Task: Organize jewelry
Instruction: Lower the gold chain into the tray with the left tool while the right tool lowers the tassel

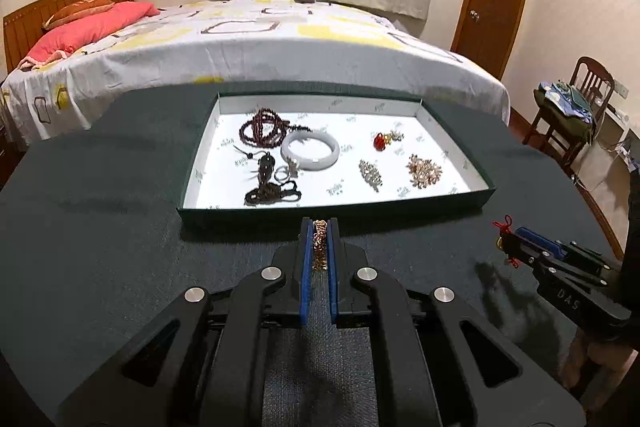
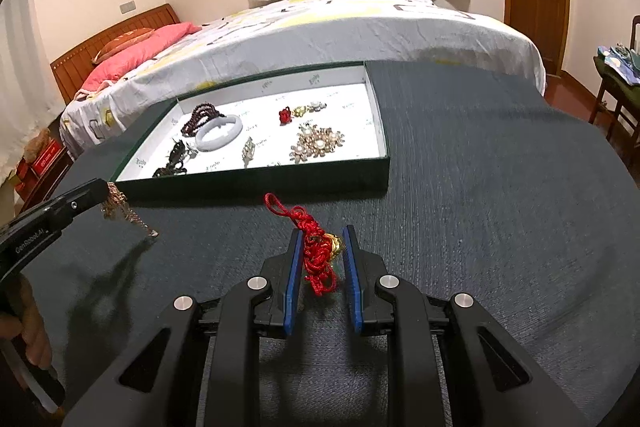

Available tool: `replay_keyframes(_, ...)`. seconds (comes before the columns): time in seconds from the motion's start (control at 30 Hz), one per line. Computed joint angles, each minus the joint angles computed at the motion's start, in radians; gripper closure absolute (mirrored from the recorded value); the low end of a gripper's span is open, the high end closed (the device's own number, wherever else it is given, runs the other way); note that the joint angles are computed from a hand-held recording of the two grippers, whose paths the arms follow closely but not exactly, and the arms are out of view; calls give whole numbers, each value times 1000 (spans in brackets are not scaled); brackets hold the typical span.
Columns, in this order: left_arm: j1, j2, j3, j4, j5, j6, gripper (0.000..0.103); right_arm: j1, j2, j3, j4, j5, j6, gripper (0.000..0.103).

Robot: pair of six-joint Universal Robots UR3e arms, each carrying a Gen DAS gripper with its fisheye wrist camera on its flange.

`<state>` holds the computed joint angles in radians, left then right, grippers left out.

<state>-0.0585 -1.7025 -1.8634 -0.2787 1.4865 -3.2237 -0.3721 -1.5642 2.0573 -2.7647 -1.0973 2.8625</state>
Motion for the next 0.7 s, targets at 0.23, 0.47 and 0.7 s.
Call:
replay_keyframes(0.23,5,31,21,-11,-7,-1,96,1,-31,-17,13,19,8,82)
replay_keyframes(0.47,-4,26,94,-28,-13,2,96,22,-25,-80,17,33,31,82)
replay_keyframes(0.7,-17,-50,242,-48,-27,9,96,63,32,-205,3,30,61,82)
